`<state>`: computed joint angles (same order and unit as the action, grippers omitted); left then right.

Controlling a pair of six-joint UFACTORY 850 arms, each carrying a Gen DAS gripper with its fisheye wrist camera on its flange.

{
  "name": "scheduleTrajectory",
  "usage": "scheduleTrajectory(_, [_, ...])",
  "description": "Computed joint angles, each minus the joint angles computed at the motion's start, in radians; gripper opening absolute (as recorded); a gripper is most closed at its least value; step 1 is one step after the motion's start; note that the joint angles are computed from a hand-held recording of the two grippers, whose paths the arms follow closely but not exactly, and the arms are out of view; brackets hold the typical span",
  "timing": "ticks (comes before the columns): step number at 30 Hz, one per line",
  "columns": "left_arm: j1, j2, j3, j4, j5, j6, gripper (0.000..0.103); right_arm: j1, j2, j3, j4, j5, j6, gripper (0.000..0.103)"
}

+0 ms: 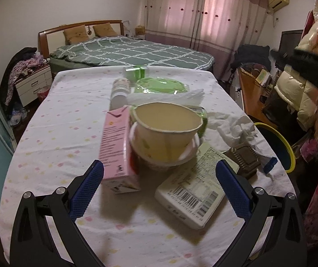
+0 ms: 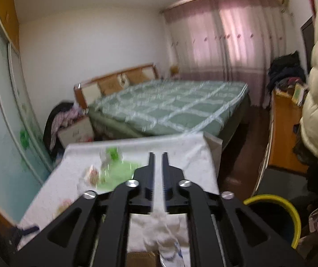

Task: Collect trash
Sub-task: 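Carry the tissue with the right tool over the yellow bin and release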

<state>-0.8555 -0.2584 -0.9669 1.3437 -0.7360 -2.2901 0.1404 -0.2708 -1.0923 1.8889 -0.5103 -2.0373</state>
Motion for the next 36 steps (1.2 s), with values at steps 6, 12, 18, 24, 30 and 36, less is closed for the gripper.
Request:
scheduleTrajectory(6, [0.016, -0.030, -0.034, -0.013, 0.030, 0.028, 0.099, 0.043, -0.122, -0.061, -0.282, 0.140, 0.214, 0.066])
scheduleTrajectory(12, [0.024, -0.049, -0.059, -0.024, 0.039, 0.054, 0.099, 0.070, -0.228, -0.150, -0.687, 0.154, 0.600, 0.020])
scheduleTrajectory(18, [0.033, -0.050, -0.057, -0.026, 0.052, 0.048, 0.099, 0.045, -0.193, -0.136, -0.504, 0.068, 0.458, 0.006])
scheduleTrajectory(24, [0.030, -0.051, -0.057, -0.013, 0.055, 0.045, 0.099, 0.026, -0.137, -0.145, -0.398, -0.031, 0.383, 0.006])
scheduleTrajectory(30, [0.027, -0.043, -0.053, -0.016, 0.047, 0.043, 0.099, -0.020, -0.064, -0.125, -0.246, -0.077, 0.269, 0.006])
scheduleTrajectory(36, [0.030, -0.039, -0.049, -0.030, 0.028, 0.048, 0.099, -0.093, -0.027, -0.084, -0.114, -0.029, 0.162, 0.006])
